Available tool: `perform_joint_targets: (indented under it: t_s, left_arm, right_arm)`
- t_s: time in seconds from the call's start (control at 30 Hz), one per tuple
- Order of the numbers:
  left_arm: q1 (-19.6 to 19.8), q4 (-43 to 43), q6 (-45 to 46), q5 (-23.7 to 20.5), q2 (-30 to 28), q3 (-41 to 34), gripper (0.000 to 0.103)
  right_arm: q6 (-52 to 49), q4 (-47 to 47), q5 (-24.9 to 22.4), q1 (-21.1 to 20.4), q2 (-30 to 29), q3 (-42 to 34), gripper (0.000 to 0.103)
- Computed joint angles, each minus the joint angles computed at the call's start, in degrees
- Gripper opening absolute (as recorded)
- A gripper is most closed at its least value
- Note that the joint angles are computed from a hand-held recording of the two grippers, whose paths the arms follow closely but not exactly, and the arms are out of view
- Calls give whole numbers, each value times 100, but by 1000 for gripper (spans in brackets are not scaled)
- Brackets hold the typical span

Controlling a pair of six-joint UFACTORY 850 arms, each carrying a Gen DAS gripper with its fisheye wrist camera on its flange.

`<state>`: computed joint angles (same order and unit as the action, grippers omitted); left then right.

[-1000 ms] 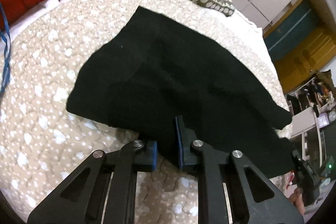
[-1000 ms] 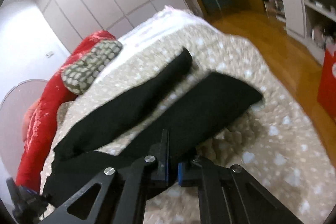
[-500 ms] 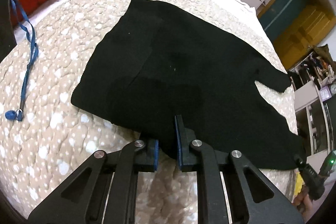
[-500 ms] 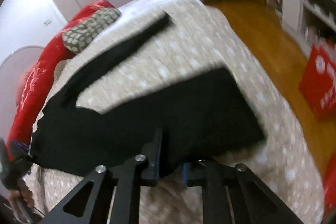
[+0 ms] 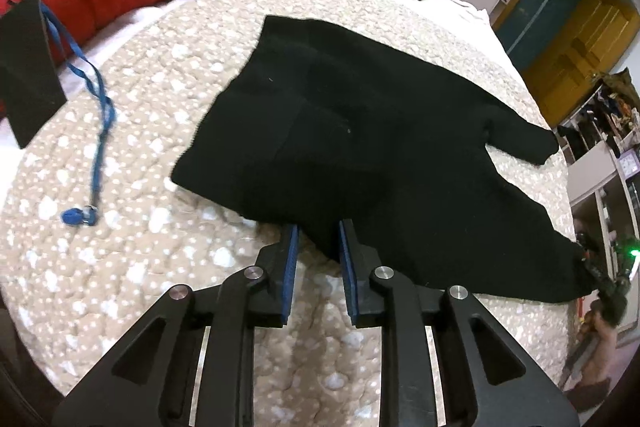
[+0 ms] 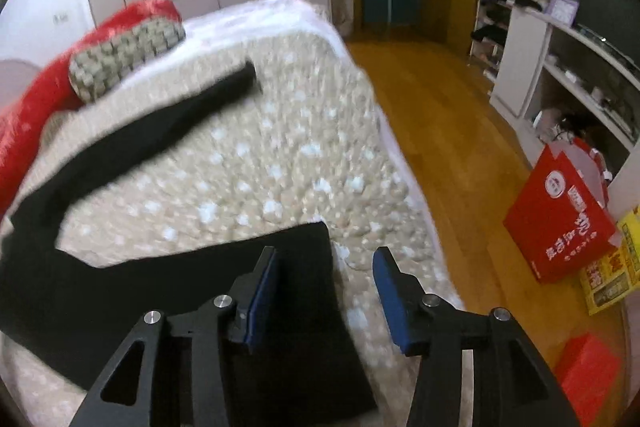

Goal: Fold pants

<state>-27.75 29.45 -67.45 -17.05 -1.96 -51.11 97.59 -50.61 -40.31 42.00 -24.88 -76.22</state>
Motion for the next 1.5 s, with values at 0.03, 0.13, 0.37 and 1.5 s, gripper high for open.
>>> perform_joint_targets:
  t_s: [0.03, 0.13, 0.37, 1.5]
  left_arm:
    - [-29, 366, -366, -78, 69, 35, 19]
    - [-69, 1224, -1220, -300, 216, 64, 22]
    - [-108, 1715, -1761, -30, 53, -96, 46]
    - [-211, 2417, -1978, -567, -989, -889, 61]
  right_arm:
    - [151, -64, 322, -59, 31, 122, 32]
    - [779, -749, 789, -64, 309, 468, 6]
    - [1027, -1139, 264, -43, 153, 195, 6]
    - [-1813, 280, 1617, 392, -1064, -1689, 31]
